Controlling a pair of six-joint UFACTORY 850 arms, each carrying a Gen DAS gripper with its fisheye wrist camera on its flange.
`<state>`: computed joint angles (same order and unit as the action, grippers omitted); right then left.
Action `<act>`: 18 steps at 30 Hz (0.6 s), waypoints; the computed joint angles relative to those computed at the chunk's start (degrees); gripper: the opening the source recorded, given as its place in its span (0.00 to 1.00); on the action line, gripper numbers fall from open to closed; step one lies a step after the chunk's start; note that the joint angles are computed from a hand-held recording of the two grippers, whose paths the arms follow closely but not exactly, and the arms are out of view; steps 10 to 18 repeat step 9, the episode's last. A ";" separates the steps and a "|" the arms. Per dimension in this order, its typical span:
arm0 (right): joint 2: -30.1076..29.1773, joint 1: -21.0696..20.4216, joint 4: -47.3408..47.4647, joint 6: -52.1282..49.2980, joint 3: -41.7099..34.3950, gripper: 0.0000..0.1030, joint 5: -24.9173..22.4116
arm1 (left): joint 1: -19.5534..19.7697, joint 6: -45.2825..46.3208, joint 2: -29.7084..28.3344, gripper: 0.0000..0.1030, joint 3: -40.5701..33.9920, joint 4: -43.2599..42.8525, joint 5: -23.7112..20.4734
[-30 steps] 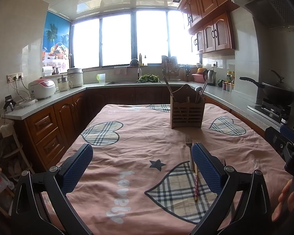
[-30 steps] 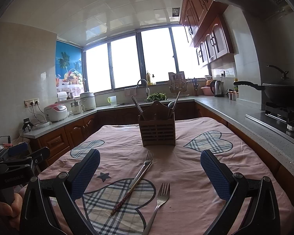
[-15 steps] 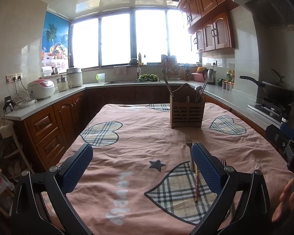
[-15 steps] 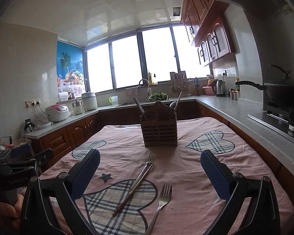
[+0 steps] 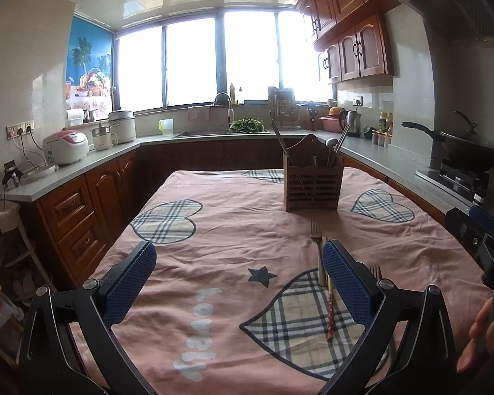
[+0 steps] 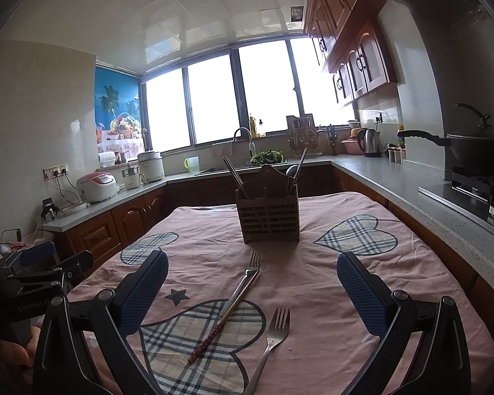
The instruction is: Organize utensils
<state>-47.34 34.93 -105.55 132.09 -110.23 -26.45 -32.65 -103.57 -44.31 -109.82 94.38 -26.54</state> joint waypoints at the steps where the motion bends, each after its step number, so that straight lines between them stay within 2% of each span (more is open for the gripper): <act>1: -0.06 -0.08 0.21 -0.18 -0.07 1.00 0.14 | 0.03 0.64 -0.25 1.00 -0.37 -0.53 0.10; 9: -1.27 -0.90 3.69 -3.35 -1.88 1.00 1.87 | 0.55 5.49 -2.24 1.00 -3.81 -5.23 1.44; 18: -1.27 -0.90 3.69 -3.35 -1.88 1.00 1.87 | 0.55 5.49 -2.24 1.00 -3.81 -5.23 1.44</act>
